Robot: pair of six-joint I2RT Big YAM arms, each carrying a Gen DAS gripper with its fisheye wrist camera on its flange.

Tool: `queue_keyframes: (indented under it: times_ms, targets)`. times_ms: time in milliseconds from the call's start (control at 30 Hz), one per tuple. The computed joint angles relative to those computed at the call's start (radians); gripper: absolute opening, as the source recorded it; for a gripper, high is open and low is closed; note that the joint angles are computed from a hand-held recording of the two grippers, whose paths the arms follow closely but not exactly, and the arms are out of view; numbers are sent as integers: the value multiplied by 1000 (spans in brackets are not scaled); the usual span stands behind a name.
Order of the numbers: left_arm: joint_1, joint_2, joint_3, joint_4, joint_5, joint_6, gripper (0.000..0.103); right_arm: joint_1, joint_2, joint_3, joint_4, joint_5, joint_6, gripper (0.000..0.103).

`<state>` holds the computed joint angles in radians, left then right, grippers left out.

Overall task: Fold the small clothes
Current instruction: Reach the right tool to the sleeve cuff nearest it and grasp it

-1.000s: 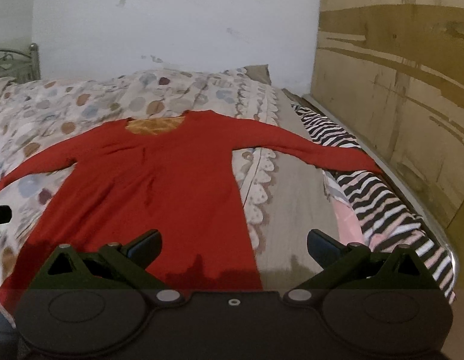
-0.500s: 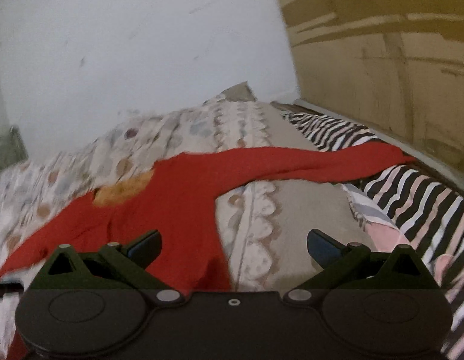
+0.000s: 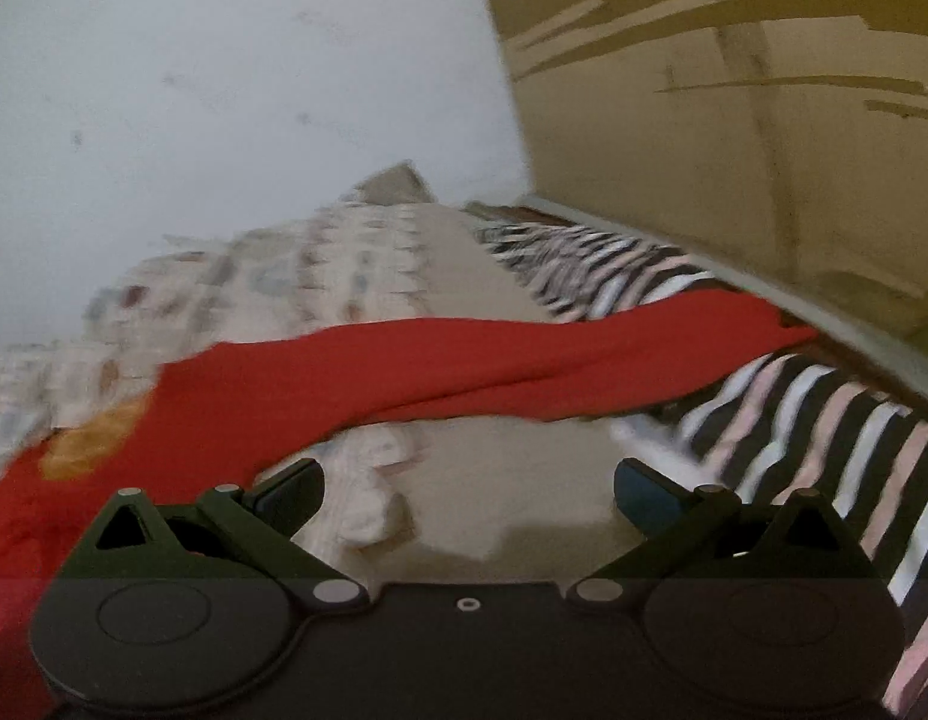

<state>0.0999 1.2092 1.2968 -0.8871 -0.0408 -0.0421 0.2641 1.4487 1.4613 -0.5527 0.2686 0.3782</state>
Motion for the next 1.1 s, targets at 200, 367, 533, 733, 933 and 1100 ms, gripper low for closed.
queue_keyframes:
  times_ms: [200, 367, 533, 733, 933, 1100]
  targets:
    - [-6, -58, -66, 49, 0, 27, 102, -107, 62, 25, 44, 111, 38, 103]
    - [-3, -68, -74, 43, -5, 54, 102, -183, 127, 95, 21, 77, 87, 102]
    - [8, -77, -70, 19, 6, 52, 102, -223, 200, 180, -32, 69, 182, 89]
    - [27, -98, -44, -30, 24, 52, 103, -261, 275, 270, -101, 64, 256, 50]
    - [53, -118, -28, -62, 35, 20, 103, -270, 292, 282, -84, 80, 218, 11]
    - [79, -143, -24, -61, 54, 17, 103, -219, 253, 291, -5, 160, 6, 7]
